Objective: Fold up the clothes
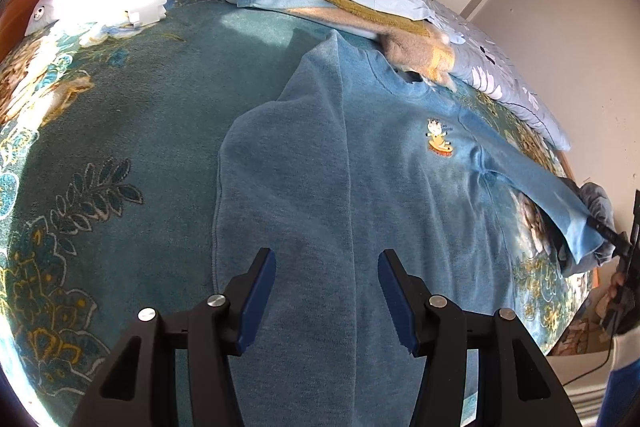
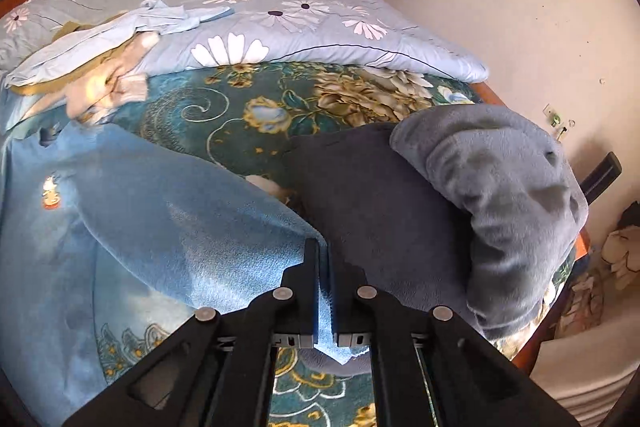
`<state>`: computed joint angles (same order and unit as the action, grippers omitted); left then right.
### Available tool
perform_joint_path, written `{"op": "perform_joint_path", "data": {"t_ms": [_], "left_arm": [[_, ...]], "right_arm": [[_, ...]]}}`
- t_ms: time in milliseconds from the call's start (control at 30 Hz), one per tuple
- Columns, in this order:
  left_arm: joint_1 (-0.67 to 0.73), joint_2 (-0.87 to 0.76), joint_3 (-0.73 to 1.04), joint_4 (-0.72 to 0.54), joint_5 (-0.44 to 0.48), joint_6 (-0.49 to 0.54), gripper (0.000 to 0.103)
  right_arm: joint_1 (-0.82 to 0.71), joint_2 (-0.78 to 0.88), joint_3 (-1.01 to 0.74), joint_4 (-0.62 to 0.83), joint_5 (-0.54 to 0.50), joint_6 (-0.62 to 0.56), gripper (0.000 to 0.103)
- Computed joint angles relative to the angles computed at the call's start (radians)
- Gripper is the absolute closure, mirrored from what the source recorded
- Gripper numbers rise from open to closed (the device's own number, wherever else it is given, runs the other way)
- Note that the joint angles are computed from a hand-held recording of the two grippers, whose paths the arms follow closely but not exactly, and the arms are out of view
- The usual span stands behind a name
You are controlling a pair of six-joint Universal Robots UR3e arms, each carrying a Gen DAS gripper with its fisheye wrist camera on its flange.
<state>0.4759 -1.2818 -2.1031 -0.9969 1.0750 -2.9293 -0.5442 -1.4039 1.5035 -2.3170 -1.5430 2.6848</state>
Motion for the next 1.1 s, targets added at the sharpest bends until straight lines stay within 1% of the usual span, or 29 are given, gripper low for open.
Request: {"op": "perform_joint_path", "data": {"t_ms": [33,133,267,300,333,367,400,433,467,533,600,633,700,733,767,800,967,1100], "left_arm": [[-0.013,-0.001,-0.004,-0.003,0.009,0.002,0.046],[-0.058,-0.006,-0.017,0.009,0.054,0.007,0.046],[-0.127,-0.032,-0.024,0.049,0.139,0.006,0.046],[-0.135,-0.035,-0.027,0.052,0.146,0.008,0.046],[-0.14,-0.035,-0.031,0.053,0.148,0.012,0.046],[-0.148,-0.035,-0.036,0.06,0.156,0.012,0.046],[-0.158,-0.037,-0.04,0.068,0.169,0.011,0.046],[-0.167,-0.038,-0.044,0.076,0.182,0.012,0.046],[-0.174,-0.04,-0.05,0.085,0.194,0.012,0.046],[-0.187,-0.041,-0.061,0.105,0.217,0.012,0.046],[-0.197,-0.041,-0.07,0.126,0.239,0.009,0.048],[-0.203,-0.041,-0.074,0.136,0.25,0.008,0.051],[-0.204,-0.035,-0.078,0.143,0.27,0.019,0.07],[-0.2,-0.027,-0.082,0.145,0.274,0.03,0.077],[-0.186,-0.018,-0.084,0.137,0.263,0.041,0.091],[-0.169,-0.009,-0.085,0.126,0.247,0.053,0.097],[0.008,0.086,-0.063,-0.057,0.059,0.138,0.098],[0.168,0.111,0.016,-0.2,-0.055,0.202,0.099]], "right_arm": [[0.01,0.026,-0.023,0.016,-0.014,0.011,0.099],[0.031,0.047,-0.006,0.02,-0.03,0.017,0.099],[0.062,0.015,0.045,-0.026,-0.047,0.005,0.099],[0.062,-0.006,0.052,-0.027,-0.037,0.0,0.097],[0.064,-0.027,0.059,-0.029,-0.029,-0.003,0.091],[0.068,-0.053,0.069,-0.037,-0.022,-0.002,0.081],[0.072,-0.082,0.086,-0.054,-0.01,-0.001,0.073],[0.075,-0.112,0.102,-0.068,0.006,0.001,0.061],[0.076,-0.142,0.119,-0.075,0.034,0.005,0.054],[0.086,-0.202,0.16,-0.077,0.088,0.013,0.047],[0.105,-0.239,0.204,-0.061,0.14,0.012,0.046],[0.116,-0.249,0.225,-0.044,0.164,0.014,0.046],[0.14,-0.259,0.269,-0.016,0.203,0.015,0.046],[0.156,-0.26,0.296,-0.018,0.207,0.022,0.046],[0.172,-0.259,0.322,-0.023,0.206,0.033,0.046],[0.182,-0.254,0.34,-0.021,0.213,0.042,0.047],[0.19,-0.263,0.419,-0.011,0.258,0.092,0.046],[0.192,-0.271,0.461,-0.006,0.259,0.109,0.046]]}}
